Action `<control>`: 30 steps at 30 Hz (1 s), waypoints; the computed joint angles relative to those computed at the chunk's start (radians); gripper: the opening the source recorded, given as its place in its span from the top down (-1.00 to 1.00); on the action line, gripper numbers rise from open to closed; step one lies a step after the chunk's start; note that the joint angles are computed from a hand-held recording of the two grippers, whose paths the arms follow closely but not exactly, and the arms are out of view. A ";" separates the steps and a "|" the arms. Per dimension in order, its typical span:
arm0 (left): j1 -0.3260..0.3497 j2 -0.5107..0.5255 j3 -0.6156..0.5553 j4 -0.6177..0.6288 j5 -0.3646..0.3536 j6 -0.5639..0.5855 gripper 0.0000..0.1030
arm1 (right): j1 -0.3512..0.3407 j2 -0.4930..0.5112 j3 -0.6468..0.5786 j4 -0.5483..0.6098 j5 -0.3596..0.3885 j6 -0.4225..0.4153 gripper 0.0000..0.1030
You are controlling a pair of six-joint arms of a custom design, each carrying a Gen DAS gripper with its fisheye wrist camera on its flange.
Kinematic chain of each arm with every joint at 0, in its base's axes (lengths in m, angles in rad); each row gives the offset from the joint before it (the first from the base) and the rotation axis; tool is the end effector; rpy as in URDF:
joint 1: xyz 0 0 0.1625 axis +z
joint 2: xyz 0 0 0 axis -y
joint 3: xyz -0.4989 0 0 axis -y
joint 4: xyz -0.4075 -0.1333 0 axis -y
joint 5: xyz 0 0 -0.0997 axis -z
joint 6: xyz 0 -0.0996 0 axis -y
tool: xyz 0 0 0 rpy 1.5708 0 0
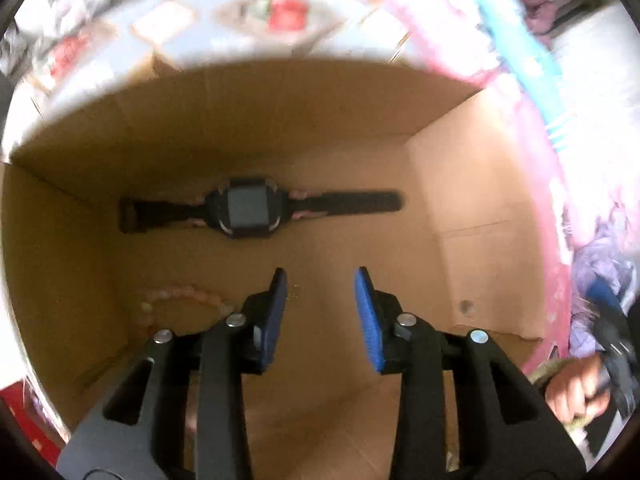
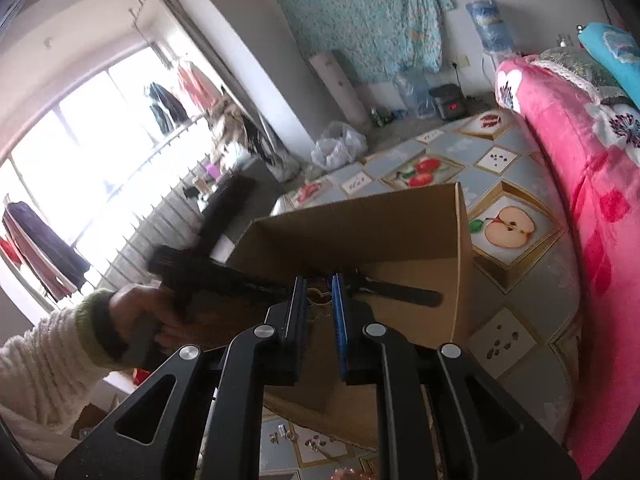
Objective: Organize jewelry
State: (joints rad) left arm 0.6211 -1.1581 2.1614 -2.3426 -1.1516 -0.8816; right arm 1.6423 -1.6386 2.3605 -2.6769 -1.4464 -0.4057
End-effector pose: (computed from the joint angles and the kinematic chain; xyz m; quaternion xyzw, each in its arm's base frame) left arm -0.3016 -0.4296 0.1645 0.0571 0.9702 -0.0951 0.2155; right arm 0.1740 -0.3901 0.3367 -0.2431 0.9491 -0.1980 0.0285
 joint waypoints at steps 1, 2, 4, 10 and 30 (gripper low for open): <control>-0.032 -0.025 0.015 -0.005 0.033 -0.001 0.24 | 0.014 0.011 -0.014 0.021 -0.015 0.004 0.74; -0.077 -0.061 0.037 -0.008 0.081 0.000 0.18 | 0.030 0.027 -0.034 0.054 -0.032 0.010 0.74; -0.176 -0.139 0.086 0.009 0.191 -0.022 -0.04 | 0.059 0.065 -0.068 0.105 -0.074 0.030 0.74; -0.403 -0.330 0.184 0.242 0.414 -0.276 -0.29 | 0.149 0.248 -0.174 0.259 -0.281 0.129 0.74; -0.789 -0.671 0.470 0.629 0.316 -0.956 -0.42 | 0.201 0.478 -0.314 0.479 -0.598 0.351 0.73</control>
State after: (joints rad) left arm -0.1677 -1.8292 2.6318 -1.7138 -0.8359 -1.8379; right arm 1.8433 -1.1608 2.0467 -2.1984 -2.0445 -0.0548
